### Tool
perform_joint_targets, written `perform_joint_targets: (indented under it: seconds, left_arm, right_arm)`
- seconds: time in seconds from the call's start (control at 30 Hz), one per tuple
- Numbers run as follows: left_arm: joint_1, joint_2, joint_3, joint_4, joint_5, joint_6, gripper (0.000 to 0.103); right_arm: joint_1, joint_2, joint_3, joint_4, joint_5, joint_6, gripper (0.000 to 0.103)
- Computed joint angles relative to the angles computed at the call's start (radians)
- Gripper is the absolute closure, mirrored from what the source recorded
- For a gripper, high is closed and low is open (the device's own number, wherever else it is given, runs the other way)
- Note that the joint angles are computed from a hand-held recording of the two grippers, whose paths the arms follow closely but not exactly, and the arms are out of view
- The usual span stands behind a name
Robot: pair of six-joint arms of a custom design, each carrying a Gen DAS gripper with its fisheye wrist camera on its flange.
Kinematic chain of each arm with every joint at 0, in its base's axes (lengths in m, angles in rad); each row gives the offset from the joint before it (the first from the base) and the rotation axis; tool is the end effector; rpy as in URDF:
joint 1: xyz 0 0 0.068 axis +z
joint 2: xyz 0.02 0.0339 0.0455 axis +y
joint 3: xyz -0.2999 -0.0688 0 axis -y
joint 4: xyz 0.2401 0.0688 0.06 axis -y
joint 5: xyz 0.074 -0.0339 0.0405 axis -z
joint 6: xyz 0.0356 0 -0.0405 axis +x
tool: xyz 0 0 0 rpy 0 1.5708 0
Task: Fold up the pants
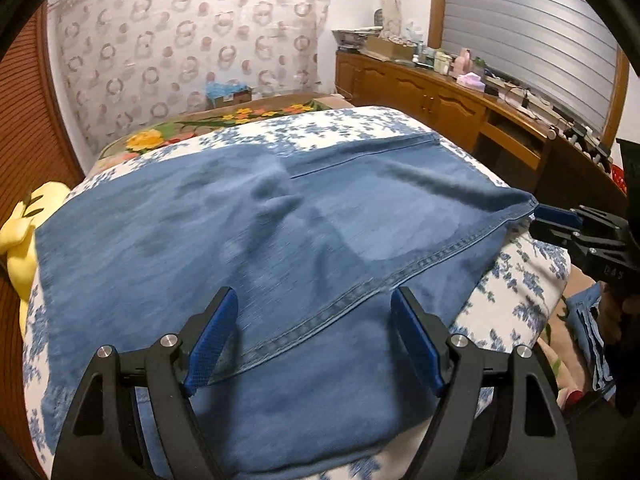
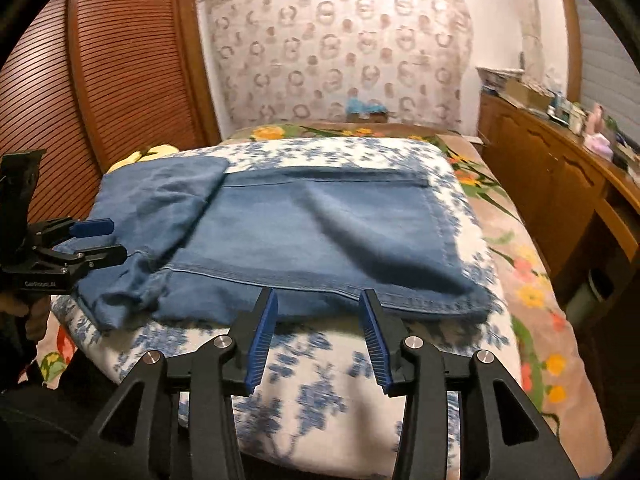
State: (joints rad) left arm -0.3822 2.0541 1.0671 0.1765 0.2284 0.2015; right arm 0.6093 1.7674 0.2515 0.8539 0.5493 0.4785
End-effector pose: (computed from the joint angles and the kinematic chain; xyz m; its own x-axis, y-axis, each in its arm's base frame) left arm 0.3836 -0.1629 0.1330 -0.5571 0.4340 -0.7080 0.6323 0.7744 -0.0228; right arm 0.2025 0.1187 0.1070 -0.5167 0.1183 -0.8479 0.0986 0.9920 0.0783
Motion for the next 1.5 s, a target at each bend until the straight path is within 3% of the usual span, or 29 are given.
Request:
perform_joint_targets:
  seconds: [0.37,0.6,0.7,1.03,1.5]
  left_arm:
    - [-0.061,0.007,0.041,-0.027,-0.010,0.020,0.023]
    - [-0.062,0.029,0.049,-0.033,-0.008,0.012,0.023]
    - [-0.063,0.052,0.061,-0.042,-0.013,0.009,0.023]
    - [-0.077,0.106,0.039,0.017,-0.043,-0.012,0.022]
    - [-0.088,0.112,0.003,0.092,-0.072,-0.001,0.021]
  right_arm:
    - [0.053,-0.055,0.033,-0.153,0.102,0.126,0.058]
    - [0.050,-0.053,-0.017,-0.091,0.103,0.161,0.058]
    - [0.058,-0.051,-0.011,-0.125,0.129,0.192,0.058]
    - [-0.008,-0.014,-0.050,-0.012,0.084,0.202,0.058]
    - [-0.144,0.054,0.005,-0.012,-0.022,0.173,0.058]
